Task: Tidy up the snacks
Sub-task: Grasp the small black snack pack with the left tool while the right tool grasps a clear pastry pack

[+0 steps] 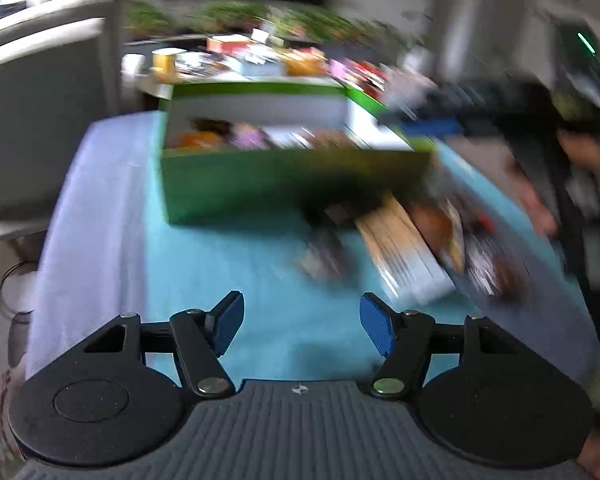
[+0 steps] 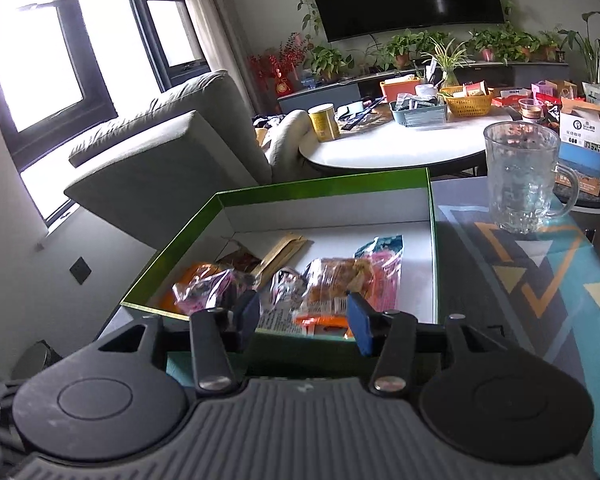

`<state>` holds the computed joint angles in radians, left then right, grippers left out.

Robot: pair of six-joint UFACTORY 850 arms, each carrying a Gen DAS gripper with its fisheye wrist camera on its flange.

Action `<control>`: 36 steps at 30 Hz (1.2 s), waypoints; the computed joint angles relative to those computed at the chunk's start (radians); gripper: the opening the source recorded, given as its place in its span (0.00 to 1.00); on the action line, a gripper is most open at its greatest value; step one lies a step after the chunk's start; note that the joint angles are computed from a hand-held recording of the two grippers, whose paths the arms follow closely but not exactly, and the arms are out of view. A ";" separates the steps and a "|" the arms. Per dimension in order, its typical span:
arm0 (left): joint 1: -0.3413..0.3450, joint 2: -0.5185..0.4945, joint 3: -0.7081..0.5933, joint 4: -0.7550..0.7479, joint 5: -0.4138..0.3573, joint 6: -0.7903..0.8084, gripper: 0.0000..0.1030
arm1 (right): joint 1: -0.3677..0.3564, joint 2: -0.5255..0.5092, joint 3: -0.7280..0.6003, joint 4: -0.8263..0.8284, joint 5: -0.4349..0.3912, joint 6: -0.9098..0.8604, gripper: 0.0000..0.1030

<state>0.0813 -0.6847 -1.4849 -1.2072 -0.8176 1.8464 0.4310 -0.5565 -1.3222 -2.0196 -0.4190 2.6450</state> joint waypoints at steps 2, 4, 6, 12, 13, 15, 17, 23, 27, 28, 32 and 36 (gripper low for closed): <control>0.010 0.008 0.017 0.030 -0.041 0.026 0.60 | 0.009 0.005 0.004 0.028 -0.011 -0.037 0.49; 0.017 0.012 0.023 0.046 -0.082 0.043 0.60 | 0.018 0.010 0.006 0.047 -0.016 -0.059 0.49; 0.027 0.010 0.022 0.055 -0.127 0.061 0.60 | 0.029 0.014 0.007 0.061 -0.022 -0.078 0.50; 0.010 -0.002 -0.002 0.139 -0.127 0.185 0.60 | 0.065 0.041 0.033 0.094 -0.043 -0.168 0.50; 0.004 -0.005 -0.006 0.145 -0.107 0.209 0.60 | 0.072 0.045 0.036 0.105 -0.048 -0.192 0.50; -0.003 -0.025 -0.033 0.172 -0.101 0.205 0.60 | 0.081 0.050 0.041 0.124 -0.055 -0.226 0.50; -0.007 -0.046 -0.059 0.202 -0.106 0.173 0.60 | 0.085 0.052 0.044 0.135 -0.046 -0.237 0.52; 0.015 -0.051 -0.006 0.069 -0.093 0.282 0.56 | 0.082 0.020 0.014 0.167 0.075 -0.291 0.61; 0.036 -0.032 0.046 -0.049 -0.075 0.276 0.36 | 0.082 -0.037 -0.053 0.379 0.143 -0.482 0.62; 0.044 -0.030 0.055 -0.075 -0.076 0.256 0.33 | 0.080 -0.053 -0.072 0.421 0.160 -0.511 0.62; 0.065 -0.011 0.102 -0.165 -0.054 0.213 0.28 | 0.078 -0.116 -0.157 0.664 0.166 -0.729 0.62; 0.078 0.021 0.151 -0.240 -0.007 0.237 0.28 | 0.081 -0.168 -0.241 0.905 0.098 -0.933 0.62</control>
